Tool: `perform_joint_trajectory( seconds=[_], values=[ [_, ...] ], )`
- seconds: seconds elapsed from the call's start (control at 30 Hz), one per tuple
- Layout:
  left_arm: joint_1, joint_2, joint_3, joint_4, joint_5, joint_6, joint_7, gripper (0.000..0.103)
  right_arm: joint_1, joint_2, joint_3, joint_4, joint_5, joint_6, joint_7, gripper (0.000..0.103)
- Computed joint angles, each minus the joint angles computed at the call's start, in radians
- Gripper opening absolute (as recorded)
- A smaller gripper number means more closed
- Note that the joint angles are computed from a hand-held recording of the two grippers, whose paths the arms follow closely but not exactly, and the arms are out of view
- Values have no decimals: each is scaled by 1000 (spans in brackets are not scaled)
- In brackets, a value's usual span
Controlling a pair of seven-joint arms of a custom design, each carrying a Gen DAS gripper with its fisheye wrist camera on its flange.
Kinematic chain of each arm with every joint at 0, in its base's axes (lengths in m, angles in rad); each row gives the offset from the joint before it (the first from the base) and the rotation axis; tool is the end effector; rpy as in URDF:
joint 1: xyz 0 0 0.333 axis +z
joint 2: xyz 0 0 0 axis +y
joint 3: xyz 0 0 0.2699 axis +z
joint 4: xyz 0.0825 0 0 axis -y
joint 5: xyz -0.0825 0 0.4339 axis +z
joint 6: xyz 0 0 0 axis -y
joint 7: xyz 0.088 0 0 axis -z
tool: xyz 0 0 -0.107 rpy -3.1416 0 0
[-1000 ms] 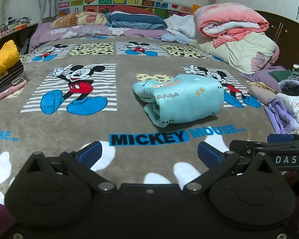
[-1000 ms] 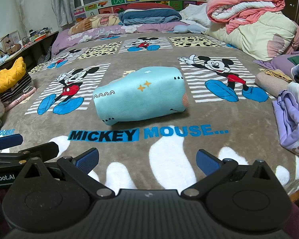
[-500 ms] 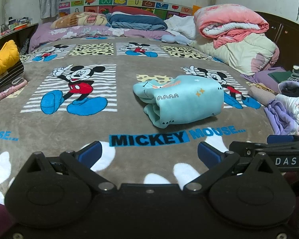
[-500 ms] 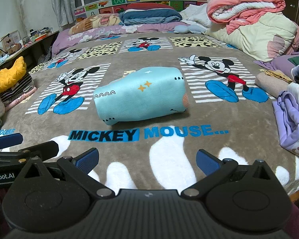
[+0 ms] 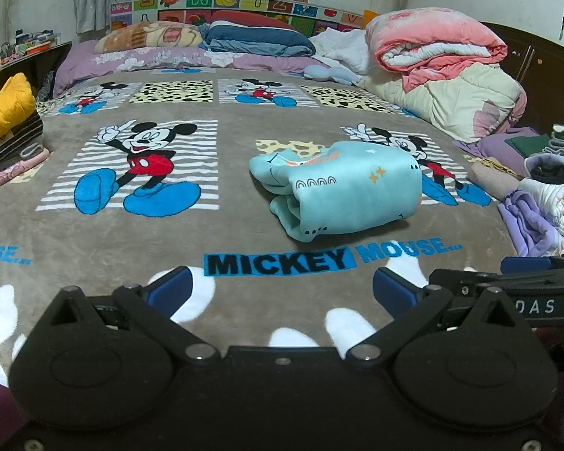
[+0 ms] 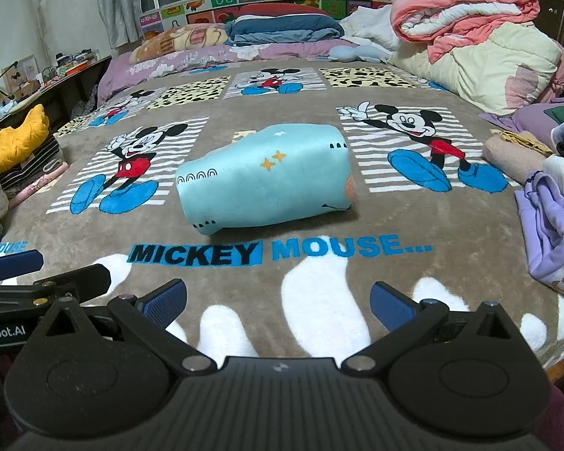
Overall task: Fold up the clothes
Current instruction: 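Reach both grippers to the rolled garment and close on its end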
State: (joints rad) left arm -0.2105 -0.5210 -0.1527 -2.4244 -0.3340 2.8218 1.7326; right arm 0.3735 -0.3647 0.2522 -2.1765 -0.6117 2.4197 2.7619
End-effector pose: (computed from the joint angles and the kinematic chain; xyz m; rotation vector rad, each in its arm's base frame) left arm 0.4831 -0.1723 0.5449 -1.4940 1.9767 -1.0810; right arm 0.4478 0.3329 0.5479 -1.5255 1.8811 -0.6980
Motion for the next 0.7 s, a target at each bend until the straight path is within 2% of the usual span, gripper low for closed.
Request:
perform_joint_trajectory(
  seconds=[0.27,0.5,0.6,0.7],
  values=[
    [-11,42,15,31,-35,-11,-5,103,-8,10,-20,-16,8,69,-11,103],
    [-12,109,19,84,-56,-54,9,103,-58,-14,-29,-89,-18,218,54,103],
    [-26,147,38,121,-108,-81,29,103,-91,-25,-33,-123,-34,310,98,103],
    [-51,185,73,163,-214,-112,90,103,-133,-32,-33,-156,-55,412,141,103]
  ],
)
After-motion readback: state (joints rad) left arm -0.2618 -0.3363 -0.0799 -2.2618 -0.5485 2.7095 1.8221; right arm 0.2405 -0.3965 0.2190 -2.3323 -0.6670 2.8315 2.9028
